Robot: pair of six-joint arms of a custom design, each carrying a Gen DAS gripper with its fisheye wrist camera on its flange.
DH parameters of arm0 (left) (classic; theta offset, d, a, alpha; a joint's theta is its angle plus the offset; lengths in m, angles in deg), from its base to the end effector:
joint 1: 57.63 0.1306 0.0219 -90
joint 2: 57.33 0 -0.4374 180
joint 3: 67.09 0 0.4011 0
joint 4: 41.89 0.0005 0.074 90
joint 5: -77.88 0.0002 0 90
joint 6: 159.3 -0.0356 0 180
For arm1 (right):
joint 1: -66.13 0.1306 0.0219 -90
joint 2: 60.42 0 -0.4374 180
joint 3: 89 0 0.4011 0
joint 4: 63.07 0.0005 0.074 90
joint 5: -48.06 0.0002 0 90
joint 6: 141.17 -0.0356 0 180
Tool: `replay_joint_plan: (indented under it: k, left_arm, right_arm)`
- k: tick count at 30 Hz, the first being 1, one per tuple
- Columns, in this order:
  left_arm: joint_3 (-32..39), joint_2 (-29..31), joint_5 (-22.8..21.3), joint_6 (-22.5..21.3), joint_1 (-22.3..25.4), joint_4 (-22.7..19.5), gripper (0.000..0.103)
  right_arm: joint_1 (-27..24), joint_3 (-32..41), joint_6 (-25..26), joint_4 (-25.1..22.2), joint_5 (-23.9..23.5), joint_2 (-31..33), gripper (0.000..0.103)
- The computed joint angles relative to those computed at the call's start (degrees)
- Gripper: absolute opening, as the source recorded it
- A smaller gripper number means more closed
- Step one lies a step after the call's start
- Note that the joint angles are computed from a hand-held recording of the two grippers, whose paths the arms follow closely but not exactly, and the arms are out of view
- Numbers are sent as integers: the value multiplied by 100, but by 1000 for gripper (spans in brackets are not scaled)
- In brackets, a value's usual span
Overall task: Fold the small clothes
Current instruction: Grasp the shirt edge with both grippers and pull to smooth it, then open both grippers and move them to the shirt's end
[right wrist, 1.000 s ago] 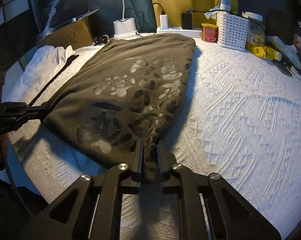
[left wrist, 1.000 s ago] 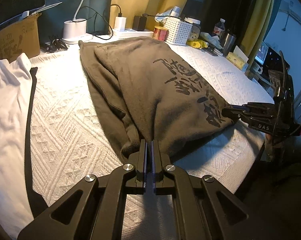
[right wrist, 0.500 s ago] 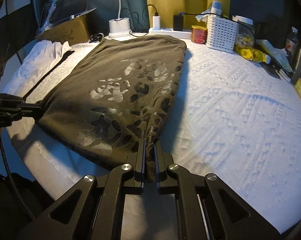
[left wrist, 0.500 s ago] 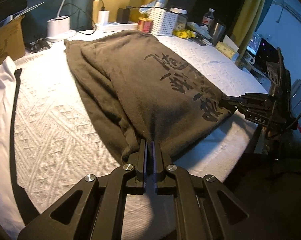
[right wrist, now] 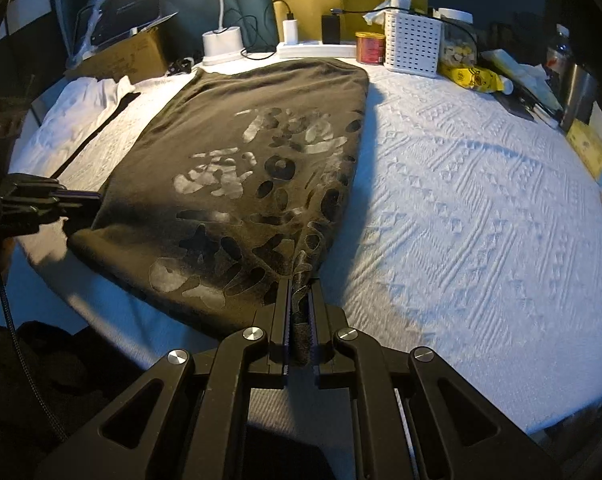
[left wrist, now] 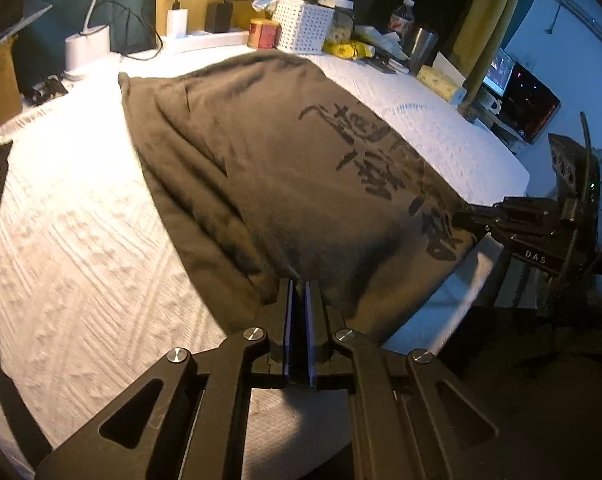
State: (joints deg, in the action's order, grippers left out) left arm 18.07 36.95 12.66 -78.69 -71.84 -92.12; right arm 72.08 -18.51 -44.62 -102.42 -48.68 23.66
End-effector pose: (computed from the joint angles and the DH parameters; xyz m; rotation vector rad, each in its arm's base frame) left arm 0.4854 -0.1388 0.4116 0.6759 2.4800 -0.5927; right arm 0.4297 0.0485 0.3840 -0.3200 2.4706 0.1423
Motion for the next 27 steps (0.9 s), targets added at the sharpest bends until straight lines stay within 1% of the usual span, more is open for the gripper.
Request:
replay_joint_plan:
  k: [5,7,8,9,11,12,14,15,16,17,19,21,26,27]
  left_arm:
    - [-99,-108,-34,-90,3,-10,5]
    - [-52,-93,-67,-139,2,-100,6]
    - [-6,-75,-69,-144,9,-173,6]
    - [41,-62,-66,-151,20,-237,6]
    - [78,-65,-98,-143,26,-216,7]
    - [85,-80,-132,-118,38,-163,9]
    - [118,-73,-201,-27,71,-68,28]
    - [131,-60,-213,45,84,-15,51]
    - [141,-49,-208,155,104,63,68]
    - [164,-29,-190,262,118,123,70]
    - [232,15,-149,359,138,163,70]
    - [347,101,-172,375,122,174,70]
    - [588,326,-34,445,92,125,70]
    - [637,382,-97,494,81,117,70]
  right_arm:
    - [-62,45,-110,-73,-130,-5,8]
    - [-113,87,-162,-94,-232,2,10]
    - [-118,110,-160,-107,-249,5,16]
    - [-106,116,-147,-57,-161,-16,22]
    - [-119,155,-149,-37,-155,-12,30]
    - [-136,184,-170,-27,-177,0,30]
    - [-170,212,-183,-1,-198,35,31]
    - [-186,240,-194,3,-211,74,31]
    - [-205,285,-218,4,-226,134,31]
    - [-212,308,-236,8,-230,167,31]
    - [-230,397,-272,-5,-271,270,31]
    - [-232,472,-290,-12,-317,343,31]
    - [-251,701,-286,-53,-437,568,31]
    - [-258,762,-285,-67,-458,622,31]
